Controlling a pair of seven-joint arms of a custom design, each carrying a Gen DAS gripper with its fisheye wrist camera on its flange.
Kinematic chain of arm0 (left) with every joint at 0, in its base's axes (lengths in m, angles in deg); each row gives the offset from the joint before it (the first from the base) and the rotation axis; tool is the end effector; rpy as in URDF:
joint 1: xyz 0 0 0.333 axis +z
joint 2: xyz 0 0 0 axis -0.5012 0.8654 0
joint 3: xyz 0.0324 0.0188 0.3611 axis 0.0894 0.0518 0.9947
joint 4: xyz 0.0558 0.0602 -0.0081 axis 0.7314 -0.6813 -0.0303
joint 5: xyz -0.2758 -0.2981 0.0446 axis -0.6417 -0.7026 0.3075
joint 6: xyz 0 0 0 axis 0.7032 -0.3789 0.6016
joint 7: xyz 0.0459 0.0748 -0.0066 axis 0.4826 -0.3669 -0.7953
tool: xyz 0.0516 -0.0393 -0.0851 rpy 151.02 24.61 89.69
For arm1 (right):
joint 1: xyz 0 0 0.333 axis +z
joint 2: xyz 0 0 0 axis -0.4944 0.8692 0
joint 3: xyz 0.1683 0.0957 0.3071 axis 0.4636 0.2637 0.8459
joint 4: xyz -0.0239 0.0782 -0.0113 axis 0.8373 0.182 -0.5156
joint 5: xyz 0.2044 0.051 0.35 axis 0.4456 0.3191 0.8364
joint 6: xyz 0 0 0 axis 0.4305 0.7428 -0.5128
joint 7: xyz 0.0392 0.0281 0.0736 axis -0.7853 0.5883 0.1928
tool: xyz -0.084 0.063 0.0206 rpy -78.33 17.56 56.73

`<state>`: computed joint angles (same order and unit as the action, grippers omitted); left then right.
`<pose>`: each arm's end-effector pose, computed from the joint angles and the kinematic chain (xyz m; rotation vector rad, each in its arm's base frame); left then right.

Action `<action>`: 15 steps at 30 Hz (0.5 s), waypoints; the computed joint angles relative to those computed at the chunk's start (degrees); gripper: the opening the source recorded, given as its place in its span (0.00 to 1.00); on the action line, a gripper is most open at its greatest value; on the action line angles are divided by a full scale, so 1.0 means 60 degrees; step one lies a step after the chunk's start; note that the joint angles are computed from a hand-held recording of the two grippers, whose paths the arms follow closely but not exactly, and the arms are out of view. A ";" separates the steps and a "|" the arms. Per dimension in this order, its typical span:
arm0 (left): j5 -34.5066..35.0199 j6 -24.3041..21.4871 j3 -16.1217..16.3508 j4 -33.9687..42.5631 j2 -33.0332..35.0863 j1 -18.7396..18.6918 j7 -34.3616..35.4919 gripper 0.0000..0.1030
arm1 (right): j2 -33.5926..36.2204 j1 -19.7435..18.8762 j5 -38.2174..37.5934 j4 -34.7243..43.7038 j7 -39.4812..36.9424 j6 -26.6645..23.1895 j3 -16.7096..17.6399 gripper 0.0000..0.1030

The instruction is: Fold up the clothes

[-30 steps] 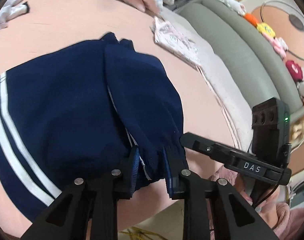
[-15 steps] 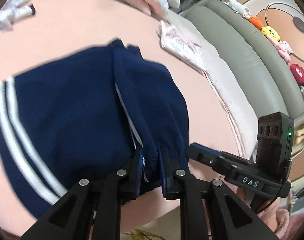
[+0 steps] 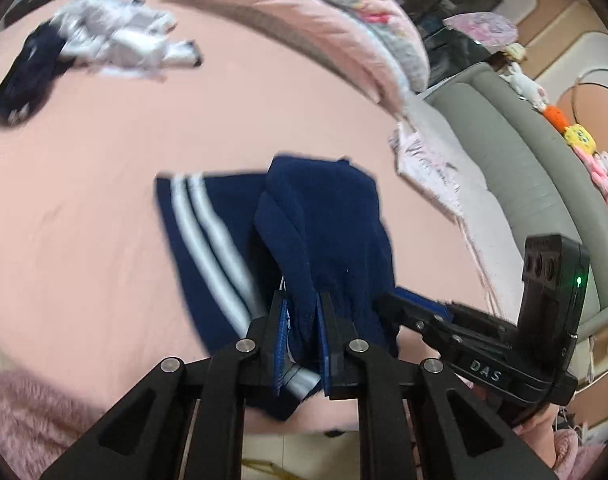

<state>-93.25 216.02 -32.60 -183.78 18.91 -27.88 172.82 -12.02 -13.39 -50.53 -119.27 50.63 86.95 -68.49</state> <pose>0.6774 -0.1365 0.3500 1.6370 -2.2401 1.0448 0.5876 0.2588 0.3378 -1.7237 1.8943 -0.2352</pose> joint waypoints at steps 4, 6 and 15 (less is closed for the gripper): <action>0.0269 -0.0032 0.0088 -0.0453 -0.0109 -0.0091 -0.0291 0.11 | 0.0297 0.0574 -0.0405 0.0166 0.0295 -0.0622 -0.0523 0.21; 0.0652 0.0174 0.0188 -0.0677 -0.0198 -0.0256 -0.0362 0.11 | 0.0254 0.0471 -0.0353 -0.0170 0.0419 -0.0214 -0.0481 0.21; 0.0807 -0.0958 0.0163 -0.0252 0.0117 0.0069 -0.1113 0.11 | -0.0088 0.1853 -0.1341 -0.1033 0.2307 0.0152 -0.2462 0.21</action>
<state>-88.41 210.27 -31.62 -185.29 19.61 -27.47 166.14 -12.55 -2.27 -58.57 -125.47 64.47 87.86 -83.26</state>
